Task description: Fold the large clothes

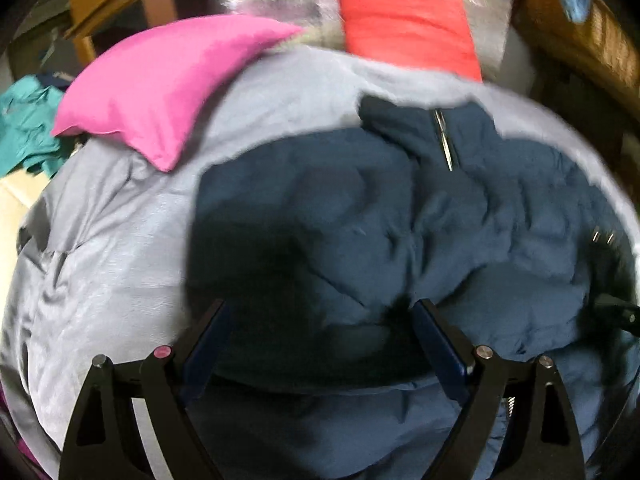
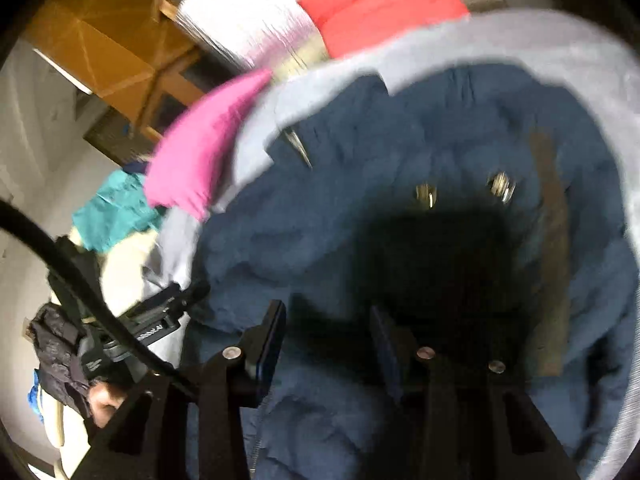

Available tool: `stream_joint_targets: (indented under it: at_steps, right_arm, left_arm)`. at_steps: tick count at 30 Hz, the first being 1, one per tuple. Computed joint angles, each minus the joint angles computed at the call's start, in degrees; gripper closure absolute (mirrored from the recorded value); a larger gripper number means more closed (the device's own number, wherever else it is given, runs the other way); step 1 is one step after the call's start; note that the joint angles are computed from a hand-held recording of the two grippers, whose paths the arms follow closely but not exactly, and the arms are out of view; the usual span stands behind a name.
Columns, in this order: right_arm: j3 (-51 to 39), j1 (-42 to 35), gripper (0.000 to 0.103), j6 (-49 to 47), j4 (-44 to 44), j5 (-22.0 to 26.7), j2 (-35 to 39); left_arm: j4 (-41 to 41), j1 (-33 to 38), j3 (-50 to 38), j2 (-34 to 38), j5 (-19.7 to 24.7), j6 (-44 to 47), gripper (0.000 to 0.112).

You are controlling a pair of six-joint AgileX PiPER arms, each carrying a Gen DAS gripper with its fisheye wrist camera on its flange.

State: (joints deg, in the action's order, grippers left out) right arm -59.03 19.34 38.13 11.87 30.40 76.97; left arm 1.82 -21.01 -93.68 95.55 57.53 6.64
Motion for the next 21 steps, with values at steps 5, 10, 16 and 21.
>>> stream_joint_targets:
  at_steps: [5, 10, 16, 21]
  right_arm:
    - [-0.5, 0.2, 0.057, 0.5, -0.8, 0.9, 0.8]
    - [-0.6, 1.6, 0.056, -0.6, 0.1, -2.2, -0.9]
    - [-1.7, 1.0, 0.056, -4.3, 4.4, -0.2, 3.0]
    - [-1.7, -0.6, 0.056, -3.7, 3.4, 3.4, -0.8]
  left_arm:
    - [6.4, -3.2, 1.2, 0.1, 0.0, -4.0, 0.021]
    - [2.0, -2.6, 0.9, -2.8, 0.1, -1.3, 0.021]
    - [4.0, -5.0, 3.0, -1.8, -1.6, -1.2, 0.02]
    - [1.6, -3.5, 0.7, -1.4, 0.7, -0.1, 0.021]
